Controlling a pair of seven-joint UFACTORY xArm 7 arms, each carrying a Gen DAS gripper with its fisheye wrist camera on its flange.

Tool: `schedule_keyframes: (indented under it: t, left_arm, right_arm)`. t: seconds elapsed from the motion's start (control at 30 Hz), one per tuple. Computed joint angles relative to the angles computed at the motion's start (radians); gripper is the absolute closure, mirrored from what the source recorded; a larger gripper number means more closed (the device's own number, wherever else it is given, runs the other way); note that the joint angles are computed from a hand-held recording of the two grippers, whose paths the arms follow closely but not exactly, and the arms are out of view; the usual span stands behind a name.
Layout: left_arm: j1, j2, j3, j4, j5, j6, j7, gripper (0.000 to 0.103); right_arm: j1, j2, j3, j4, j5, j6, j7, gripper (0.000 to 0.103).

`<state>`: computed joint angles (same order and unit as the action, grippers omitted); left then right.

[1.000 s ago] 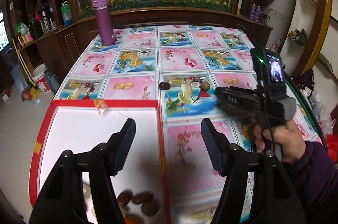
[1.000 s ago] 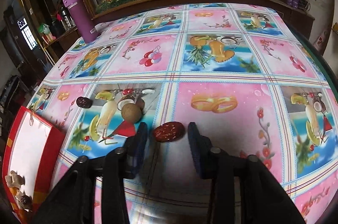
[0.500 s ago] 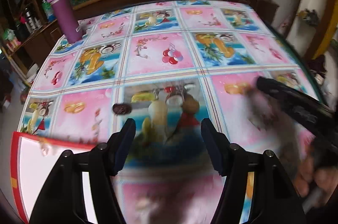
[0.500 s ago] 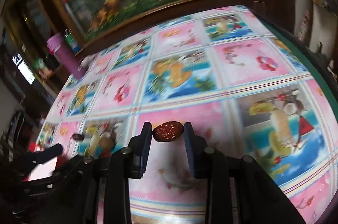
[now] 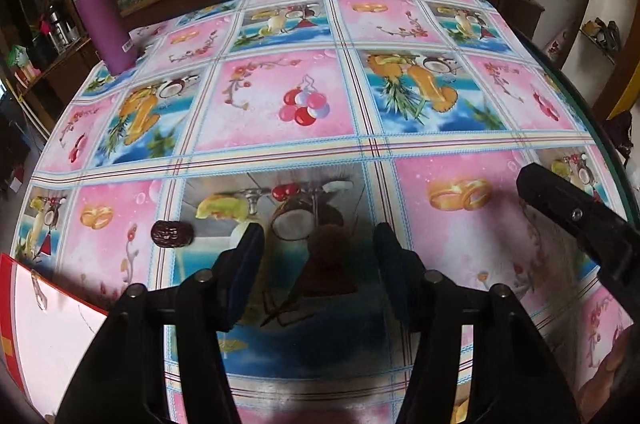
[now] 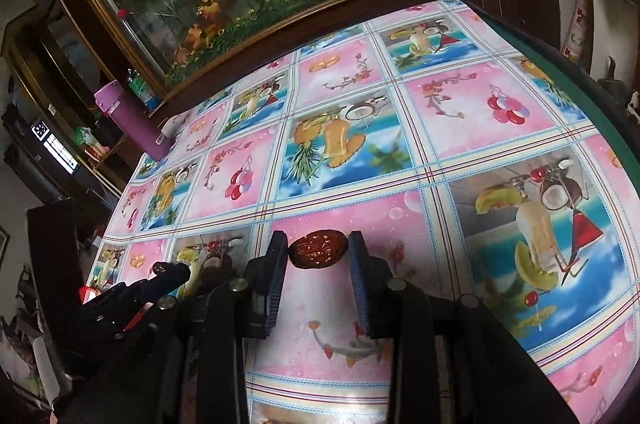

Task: Organize fruits
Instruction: 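Grasp a red date with the right tool while the left tool grasps a brown round fruit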

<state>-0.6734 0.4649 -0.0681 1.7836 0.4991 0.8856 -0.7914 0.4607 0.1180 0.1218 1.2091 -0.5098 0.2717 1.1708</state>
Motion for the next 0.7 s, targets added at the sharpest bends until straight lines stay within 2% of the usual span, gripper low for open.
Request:
schedule_keyframes:
  t: [0.1, 0.17, 0.27, 0.5, 0.63, 0.7]
  left_arm:
    - [0.010, 0.002, -0.005, -0.005, -0.020, -0.009, 0.003, 0.061]
    - [0.020, -0.002, -0.009, -0.018, -0.038, -0.032, 0.007, 0.064]
    - [0.019, -0.003, -0.006, -0.018, -0.041, -0.031, 0.007, 0.078]
    - [0.004, -0.071, 0.004, -0.092, 0.017, -0.060, -0.046, 0.078]
    - [-0.008, -0.204, -0.003, -0.212, 0.137, -0.071, -0.149, 0.078]
    - [-0.017, -0.286, -0.014, -0.281, 0.233, -0.047, -0.227, 0.078]
  right_arm:
    - [0.002, 0.002, -0.001, 0.002, -0.002, -0.001, 0.003, 0.073]
    - [0.000, 0.004, 0.001, 0.003, 0.006, 0.001, -0.006, 0.073]
    - [-0.008, 0.009, 0.012, 0.001, 0.063, -0.008, -0.052, 0.073]
    - [0.006, 0.009, 0.000, 0.002, 0.037, -0.015, -0.042, 0.073]
    - [0.026, 0.007, -0.017, 0.003, -0.048, -0.039, 0.016, 0.073]
    - [0.034, 0.008, -0.017, 0.004, -0.083, -0.067, 0.031, 0.073]
